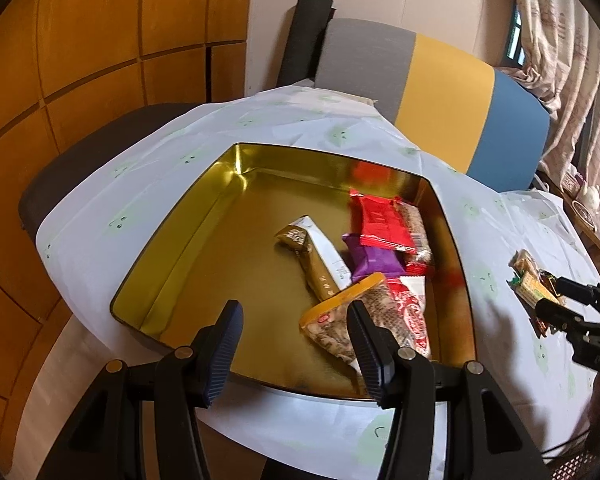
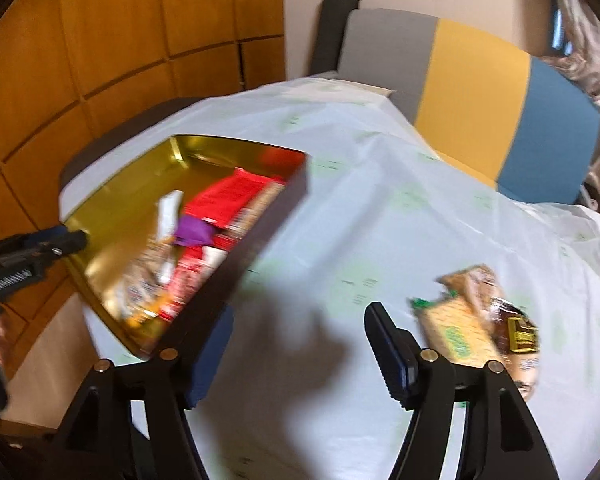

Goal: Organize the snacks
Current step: 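Grasp the WEIDAN cracker with the left tool while the right tool returns to the pile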

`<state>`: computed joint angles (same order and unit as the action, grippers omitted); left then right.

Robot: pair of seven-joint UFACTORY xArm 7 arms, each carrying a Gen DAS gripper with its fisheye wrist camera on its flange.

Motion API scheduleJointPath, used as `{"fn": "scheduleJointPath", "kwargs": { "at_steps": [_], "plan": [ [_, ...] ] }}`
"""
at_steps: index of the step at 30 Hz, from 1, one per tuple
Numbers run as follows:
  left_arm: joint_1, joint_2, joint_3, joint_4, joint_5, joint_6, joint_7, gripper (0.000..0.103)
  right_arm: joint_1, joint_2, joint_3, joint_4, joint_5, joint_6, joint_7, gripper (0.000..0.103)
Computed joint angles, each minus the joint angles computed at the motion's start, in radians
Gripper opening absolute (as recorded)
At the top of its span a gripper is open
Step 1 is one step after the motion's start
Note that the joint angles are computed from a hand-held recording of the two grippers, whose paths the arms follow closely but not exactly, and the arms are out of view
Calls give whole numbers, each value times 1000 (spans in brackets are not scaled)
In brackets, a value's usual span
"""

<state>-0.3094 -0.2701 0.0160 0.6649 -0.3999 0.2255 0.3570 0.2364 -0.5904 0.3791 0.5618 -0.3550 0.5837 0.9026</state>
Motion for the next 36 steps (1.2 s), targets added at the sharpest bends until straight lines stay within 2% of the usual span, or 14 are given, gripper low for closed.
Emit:
{"fn": "scheduleJointPath", "kwargs": {
  "at_steps": [4,7,9,13,19,22,25,28,30,33,36],
  "plan": [
    [-19,-9,3,-3,-6,-1,22,55,3,-97,-42,-52,10,76,-50,77],
    [-12,-13,-13,-1,18,3,12,55,-16,-176,-66,-87,8,141,-92,80],
    [-28,-11,0,10,-1,28,21,55,-42,-243,-87,-114,3,197,-127,81],
    [-28,-6,-8,37,-20,88,14,55,-132,-387,-132,-182,-19,275,-170,86],
    [-102,-29,-7,69,-108,166,141,55,-291,-602,-218,-307,-25,355,-191,86],
    [-135,1,-23,132,-171,268,189,55,-368,-614,-265,-326,27,377,-167,86],
    [-145,55,-75,200,-196,343,193,55,-410,-624,-295,-338,56,336,-164,86],
    [-146,141,-132,291,-206,425,152,55,-428,-617,-300,-337,86,322,-170,86],
    [-146,220,-179,365,-156,462,79,55,-429,-624,-290,-337,99,315,-175,88],
    [-148,342,-223,486,-125,536,-16,68,-438,-633,-290,-341,107,301,-186,92],
    [-154,447,-253,591,-109,590,-102,69,-442,-646,-285,-344,124,307,-185,93]
  ]
}}
